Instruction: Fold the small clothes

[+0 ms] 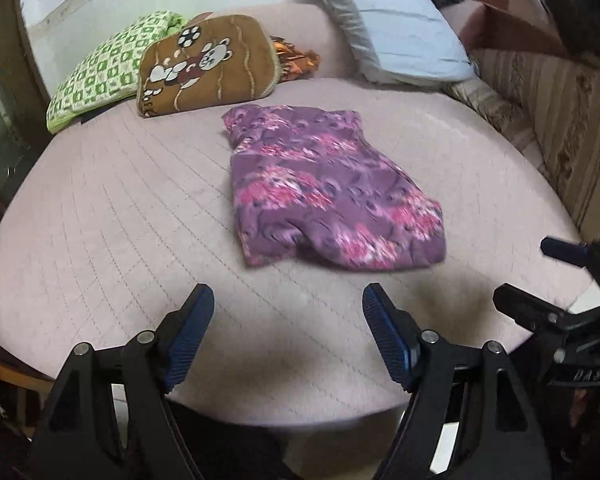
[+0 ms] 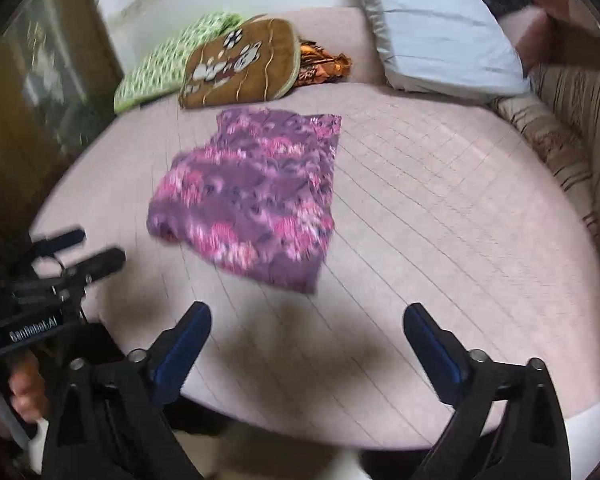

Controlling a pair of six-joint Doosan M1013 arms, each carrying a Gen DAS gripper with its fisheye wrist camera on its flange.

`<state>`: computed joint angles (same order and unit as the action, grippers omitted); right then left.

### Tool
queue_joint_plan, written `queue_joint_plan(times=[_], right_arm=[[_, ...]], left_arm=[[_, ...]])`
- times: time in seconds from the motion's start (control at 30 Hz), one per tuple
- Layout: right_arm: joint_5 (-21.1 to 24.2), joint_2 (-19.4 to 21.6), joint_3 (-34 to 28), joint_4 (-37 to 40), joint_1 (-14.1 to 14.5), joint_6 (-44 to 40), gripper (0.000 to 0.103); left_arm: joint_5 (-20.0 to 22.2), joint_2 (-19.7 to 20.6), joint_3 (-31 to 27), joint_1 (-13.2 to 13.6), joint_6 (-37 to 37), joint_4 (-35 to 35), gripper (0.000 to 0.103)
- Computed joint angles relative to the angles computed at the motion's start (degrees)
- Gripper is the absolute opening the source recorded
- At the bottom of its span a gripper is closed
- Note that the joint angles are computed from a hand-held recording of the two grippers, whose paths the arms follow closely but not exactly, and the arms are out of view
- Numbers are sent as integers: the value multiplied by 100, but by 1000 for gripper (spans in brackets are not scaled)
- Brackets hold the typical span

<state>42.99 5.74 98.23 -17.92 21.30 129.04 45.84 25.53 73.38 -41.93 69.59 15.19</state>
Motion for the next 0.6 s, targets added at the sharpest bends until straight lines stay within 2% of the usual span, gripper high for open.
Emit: queue_joint_plan(times=[0.1,0.2,0.5,0.6], right_arm=[[166,-95,82,-321,150,142,103],[366,-124,98,-710,274,264,103],[522,-163,85,-822,317,385,103],[575,-142,81,-856,319,400,103]], left_arm=[[-153,-124,174,-70,63,61,77],[-119,-162,207,-96,241,-80,77],[-100,-247,333,-180,553,-462,78],[-340,-314,434,-179,591,-556,78]])
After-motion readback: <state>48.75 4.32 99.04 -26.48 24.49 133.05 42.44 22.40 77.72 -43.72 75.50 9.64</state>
